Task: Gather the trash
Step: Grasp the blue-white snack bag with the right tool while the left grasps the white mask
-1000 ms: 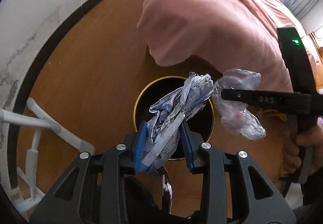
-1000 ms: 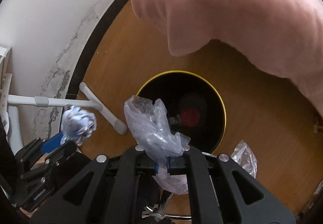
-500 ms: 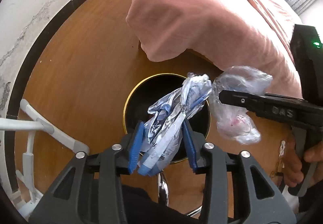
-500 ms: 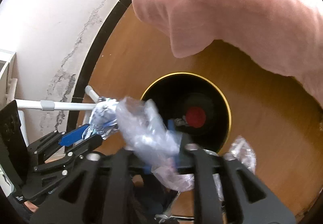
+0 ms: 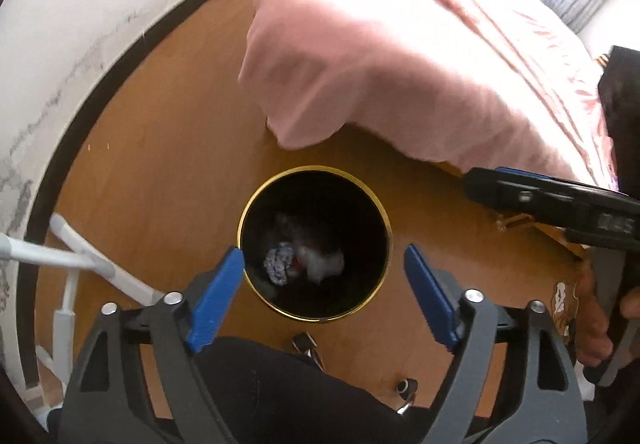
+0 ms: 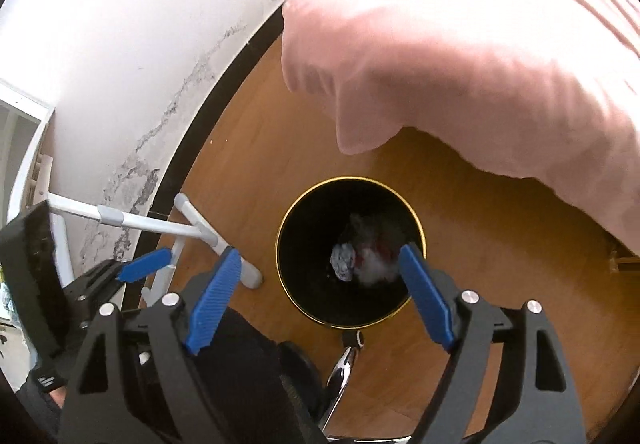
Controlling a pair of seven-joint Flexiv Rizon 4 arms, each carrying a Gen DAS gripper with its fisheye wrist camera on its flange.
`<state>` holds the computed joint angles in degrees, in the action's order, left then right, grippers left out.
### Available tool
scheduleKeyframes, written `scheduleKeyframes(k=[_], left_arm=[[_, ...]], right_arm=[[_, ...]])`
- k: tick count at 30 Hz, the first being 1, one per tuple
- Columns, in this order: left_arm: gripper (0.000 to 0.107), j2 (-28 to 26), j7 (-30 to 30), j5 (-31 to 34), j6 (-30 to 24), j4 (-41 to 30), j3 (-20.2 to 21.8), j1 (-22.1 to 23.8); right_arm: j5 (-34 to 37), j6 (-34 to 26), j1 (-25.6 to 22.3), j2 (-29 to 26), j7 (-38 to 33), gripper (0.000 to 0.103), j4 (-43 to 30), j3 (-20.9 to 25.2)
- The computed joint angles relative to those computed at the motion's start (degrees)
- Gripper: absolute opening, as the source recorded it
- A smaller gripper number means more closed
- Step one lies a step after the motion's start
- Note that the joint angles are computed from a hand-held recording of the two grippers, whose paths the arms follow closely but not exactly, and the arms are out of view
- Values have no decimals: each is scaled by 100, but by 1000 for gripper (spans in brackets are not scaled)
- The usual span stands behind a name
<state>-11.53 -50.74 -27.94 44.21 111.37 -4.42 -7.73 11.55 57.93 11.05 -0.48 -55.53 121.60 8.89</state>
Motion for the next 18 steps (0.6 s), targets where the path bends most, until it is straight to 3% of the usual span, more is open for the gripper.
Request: scheduleKeyframes(k=[5, 10, 14, 18], left_arm=[[90, 815, 345, -338, -46, 202, 141, 31], [90, 1682, 858, -745, -121, 353, 594, 195], [90, 2199, 1005, -825, -23, 398, 1053, 522], [91, 2467, 687, -336, 152, 319, 1501, 1190]], right_arm=[[-1211, -201, 101, 514, 505, 81, -55, 135], [-1939, -192, 405, 560, 629, 83, -636, 286], [-1945, -21, 937, 14, 124, 84, -1665, 430], [-1319, -92, 1457, -796, -942, 85, -2909, 696]])
